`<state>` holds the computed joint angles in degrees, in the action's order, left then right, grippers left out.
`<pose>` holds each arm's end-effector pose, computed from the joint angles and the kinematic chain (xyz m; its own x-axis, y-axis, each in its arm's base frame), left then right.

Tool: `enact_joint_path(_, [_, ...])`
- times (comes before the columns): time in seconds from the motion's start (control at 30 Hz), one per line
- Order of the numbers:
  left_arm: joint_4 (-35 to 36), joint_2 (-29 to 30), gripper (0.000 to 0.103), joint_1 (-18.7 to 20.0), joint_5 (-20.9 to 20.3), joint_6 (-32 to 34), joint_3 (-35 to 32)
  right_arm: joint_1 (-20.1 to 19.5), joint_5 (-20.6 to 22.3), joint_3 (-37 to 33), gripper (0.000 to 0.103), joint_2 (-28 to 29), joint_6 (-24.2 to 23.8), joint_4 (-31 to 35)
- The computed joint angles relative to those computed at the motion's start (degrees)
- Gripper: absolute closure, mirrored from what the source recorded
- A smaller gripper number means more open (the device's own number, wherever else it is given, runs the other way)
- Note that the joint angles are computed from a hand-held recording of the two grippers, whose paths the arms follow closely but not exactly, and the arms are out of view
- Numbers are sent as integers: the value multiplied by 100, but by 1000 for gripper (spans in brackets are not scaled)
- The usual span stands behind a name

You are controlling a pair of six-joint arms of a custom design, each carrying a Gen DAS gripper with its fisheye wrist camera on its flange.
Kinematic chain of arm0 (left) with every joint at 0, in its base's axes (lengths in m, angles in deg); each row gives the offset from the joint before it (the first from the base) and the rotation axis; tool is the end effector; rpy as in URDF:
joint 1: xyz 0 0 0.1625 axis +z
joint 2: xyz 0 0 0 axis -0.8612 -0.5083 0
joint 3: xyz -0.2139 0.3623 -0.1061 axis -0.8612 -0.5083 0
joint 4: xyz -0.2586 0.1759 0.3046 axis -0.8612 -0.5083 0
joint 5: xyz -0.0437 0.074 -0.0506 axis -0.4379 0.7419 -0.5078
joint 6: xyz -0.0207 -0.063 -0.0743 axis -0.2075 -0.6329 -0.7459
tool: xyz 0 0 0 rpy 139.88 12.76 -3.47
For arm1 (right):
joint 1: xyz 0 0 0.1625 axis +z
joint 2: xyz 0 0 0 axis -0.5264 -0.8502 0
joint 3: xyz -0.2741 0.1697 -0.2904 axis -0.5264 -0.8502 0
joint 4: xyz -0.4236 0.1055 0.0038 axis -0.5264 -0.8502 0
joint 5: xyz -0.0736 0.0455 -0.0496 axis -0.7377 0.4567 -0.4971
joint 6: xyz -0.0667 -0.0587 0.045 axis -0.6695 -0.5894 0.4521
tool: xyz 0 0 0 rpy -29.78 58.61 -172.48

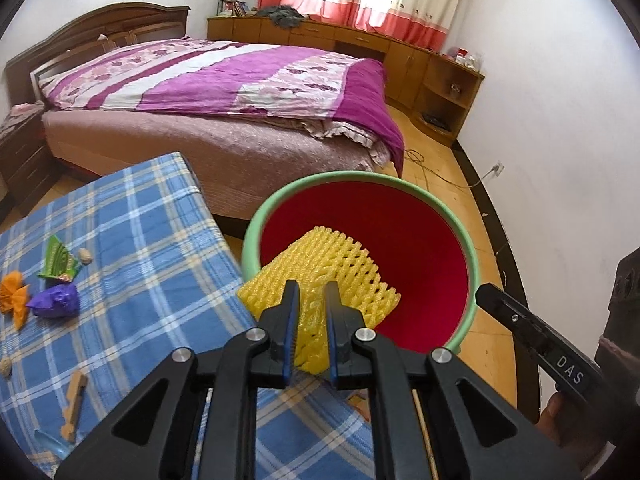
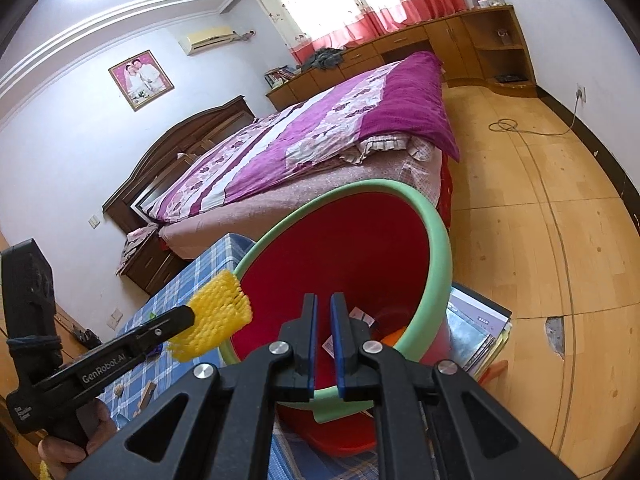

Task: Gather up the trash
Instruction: 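Open both tools to drop the foam net and mesh bag into the bucket, then move both open tools back over the table toward the crumpled tissue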

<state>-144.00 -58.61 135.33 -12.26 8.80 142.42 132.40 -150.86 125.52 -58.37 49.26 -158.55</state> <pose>-0.0306 -0.7932 0.1850 -0.7283 0.4928 -0.4761 0.6609 0.6888 -0.2980 0.2130 -0.6773 -0.0504 -0.9330 0.2524 0.2566 -0.1119 0.4742 -0.8733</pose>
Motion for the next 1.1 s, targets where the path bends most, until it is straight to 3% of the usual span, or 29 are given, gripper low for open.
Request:
enact_joint_path(0.2, [175, 38, 70, 1, 62, -99, -68, -13, 44, 10, 93, -8, 12, -5])
enact_joint_path(0.43, [198, -94, 68, 18, 83, -197, 62, 56, -16, -27, 92, 32, -26, 5])
enact_joint_path(0.87, [98, -747, 64, 152, 53, -459, 586, 284, -116, -31, 54, 125, 20, 41])
enact_joint_path(1.1, [-32, -1098, 63, 309, 275, -606, 863, 395, -122, -44, 44, 176, 78, 157])
